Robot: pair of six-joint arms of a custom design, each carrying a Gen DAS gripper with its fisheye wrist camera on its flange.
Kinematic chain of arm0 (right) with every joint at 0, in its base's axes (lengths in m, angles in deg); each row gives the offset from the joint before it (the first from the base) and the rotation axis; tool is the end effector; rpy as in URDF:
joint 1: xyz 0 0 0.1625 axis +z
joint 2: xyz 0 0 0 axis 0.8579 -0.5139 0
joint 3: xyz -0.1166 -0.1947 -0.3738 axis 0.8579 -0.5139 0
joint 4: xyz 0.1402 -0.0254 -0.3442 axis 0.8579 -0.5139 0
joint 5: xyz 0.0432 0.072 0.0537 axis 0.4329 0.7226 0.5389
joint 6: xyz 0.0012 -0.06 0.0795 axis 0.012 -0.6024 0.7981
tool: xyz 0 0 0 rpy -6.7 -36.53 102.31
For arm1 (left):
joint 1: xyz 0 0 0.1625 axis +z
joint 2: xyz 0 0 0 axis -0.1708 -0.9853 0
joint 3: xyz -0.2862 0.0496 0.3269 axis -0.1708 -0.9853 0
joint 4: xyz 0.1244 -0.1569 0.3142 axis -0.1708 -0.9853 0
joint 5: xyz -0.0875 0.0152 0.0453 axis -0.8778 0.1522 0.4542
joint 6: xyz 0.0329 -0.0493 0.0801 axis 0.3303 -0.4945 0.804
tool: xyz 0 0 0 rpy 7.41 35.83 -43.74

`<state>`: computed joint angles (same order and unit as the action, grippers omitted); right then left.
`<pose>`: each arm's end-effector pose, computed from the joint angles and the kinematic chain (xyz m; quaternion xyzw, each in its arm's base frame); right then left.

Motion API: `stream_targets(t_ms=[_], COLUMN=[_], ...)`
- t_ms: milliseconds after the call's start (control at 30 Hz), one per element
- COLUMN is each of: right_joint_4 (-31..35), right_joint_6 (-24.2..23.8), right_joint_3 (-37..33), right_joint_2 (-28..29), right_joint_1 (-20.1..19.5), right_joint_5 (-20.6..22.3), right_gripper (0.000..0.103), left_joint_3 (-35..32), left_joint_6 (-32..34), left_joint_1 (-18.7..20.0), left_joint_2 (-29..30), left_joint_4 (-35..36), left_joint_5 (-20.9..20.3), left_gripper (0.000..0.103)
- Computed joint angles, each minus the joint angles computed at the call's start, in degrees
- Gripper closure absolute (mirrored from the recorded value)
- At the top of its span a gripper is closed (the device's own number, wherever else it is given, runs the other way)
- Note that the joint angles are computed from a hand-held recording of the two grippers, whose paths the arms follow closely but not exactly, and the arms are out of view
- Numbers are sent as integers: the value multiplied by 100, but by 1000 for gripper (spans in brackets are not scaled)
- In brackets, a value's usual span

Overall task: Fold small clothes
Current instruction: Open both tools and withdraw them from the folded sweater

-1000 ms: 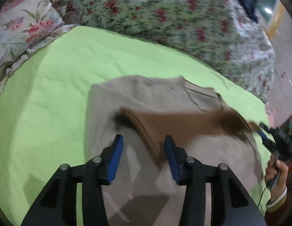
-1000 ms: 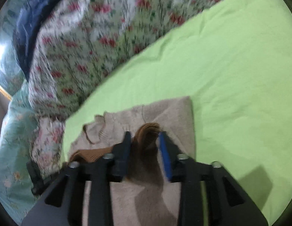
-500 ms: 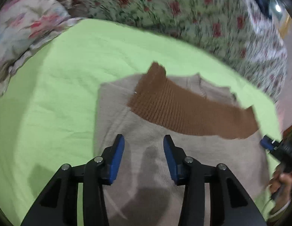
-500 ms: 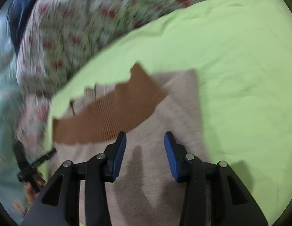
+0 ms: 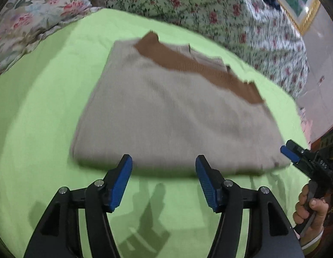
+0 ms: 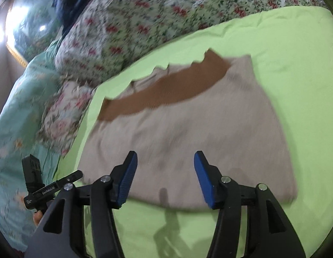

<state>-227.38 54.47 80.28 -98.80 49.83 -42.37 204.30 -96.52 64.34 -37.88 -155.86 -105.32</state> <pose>0.2600 -0.4709 0.0801 0.0961 -0.9346 0.3089 0.1481 -0.0400 -0.4156 0.2943 -0.0681 0.8994 -0.3475 0.2563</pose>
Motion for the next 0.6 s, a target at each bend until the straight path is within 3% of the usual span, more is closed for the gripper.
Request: stream_targets(t_ms=[100,367,600], right_joint_4=[-130,-646,-854], right_joint_6=[87,351,512], right_joint_3=[249,909,1166], right_joint_2=[50,35,15], right_joint_1=[127,342,354], right_joint_5=[-188,-363,-381], right_gripper=[43,41,40], left_joint_3=[229,640,621], left_joint_6=[-703,-1378,-1067], left_joint_1=[-334,-710,-381], left_joint_2=[-231,-624,-402], left_joint_4=[737,1107,106], left_joint_5=[94,-137,-255], left_gripper=[38,34,27])
